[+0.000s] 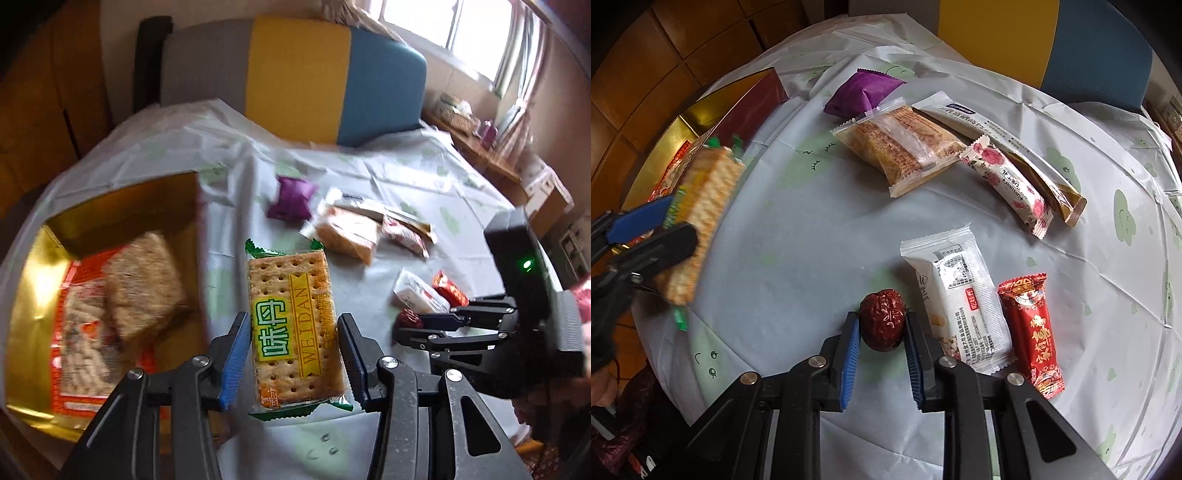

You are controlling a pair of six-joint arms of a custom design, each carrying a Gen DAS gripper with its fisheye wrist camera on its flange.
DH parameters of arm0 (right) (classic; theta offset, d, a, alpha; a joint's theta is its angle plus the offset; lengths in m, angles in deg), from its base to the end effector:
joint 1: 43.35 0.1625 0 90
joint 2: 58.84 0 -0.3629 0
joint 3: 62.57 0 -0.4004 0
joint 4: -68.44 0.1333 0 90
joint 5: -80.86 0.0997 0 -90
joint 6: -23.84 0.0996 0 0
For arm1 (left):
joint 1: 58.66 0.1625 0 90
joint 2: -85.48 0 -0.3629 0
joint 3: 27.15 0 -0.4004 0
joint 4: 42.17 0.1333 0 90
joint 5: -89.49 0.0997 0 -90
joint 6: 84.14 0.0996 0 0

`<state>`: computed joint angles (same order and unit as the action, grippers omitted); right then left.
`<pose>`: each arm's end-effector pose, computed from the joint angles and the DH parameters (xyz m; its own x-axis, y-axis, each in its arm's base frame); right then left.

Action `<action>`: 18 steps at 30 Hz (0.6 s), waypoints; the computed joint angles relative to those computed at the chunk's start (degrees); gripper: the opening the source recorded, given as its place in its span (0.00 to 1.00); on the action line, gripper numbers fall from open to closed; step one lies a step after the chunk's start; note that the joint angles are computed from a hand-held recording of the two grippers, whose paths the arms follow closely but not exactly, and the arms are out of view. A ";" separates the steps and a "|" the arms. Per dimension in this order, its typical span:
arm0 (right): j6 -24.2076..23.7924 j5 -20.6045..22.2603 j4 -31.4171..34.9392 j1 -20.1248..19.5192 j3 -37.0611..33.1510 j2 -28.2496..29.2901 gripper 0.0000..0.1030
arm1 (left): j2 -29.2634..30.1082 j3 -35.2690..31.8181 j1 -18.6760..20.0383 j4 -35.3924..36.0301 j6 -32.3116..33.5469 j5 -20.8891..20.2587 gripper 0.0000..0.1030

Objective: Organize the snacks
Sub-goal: 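Place the cracker pack in the tin with the left gripper while the right drops the date in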

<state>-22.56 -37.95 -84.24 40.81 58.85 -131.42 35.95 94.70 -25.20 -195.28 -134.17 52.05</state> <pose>0.0350 -0.4960 0.1464 -0.6646 -0.5589 0.4959 -0.5546 0.8137 0.1739 -0.2549 -0.4230 -0.0186 -0.7783 -0.0463 -0.6261 0.3534 0.7920 -0.4978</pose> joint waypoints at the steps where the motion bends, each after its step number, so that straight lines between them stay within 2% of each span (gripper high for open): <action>1: -0.20 0.02 -0.26 -0.07 0.03 0.02 0.23 | -1.44 1.17 -0.46 0.38 -1.32 0.68 0.47; 5: -0.81 -0.07 -1.41 0.03 0.48 0.04 0.23 | -8.61 5.94 -1.18 6.09 -9.07 4.30 0.47; 7: -1.13 -0.18 -2.27 0.09 0.78 0.18 0.23 | -12.63 7.39 -0.39 13.09 -14.88 6.51 0.47; 15: -1.64 -0.21 -3.08 0.15 1.38 -0.01 0.23 | -24.75 9.63 3.70 44.04 -40.46 10.47 0.48; 18: -1.89 -0.04 -3.29 0.06 1.56 -0.12 0.23 | -27.09 10.42 4.26 49.67 -46.98 10.07 0.54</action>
<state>-24.45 -37.99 -87.52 40.87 60.41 -131.54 8.86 105.12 -20.93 -145.61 -181.14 62.11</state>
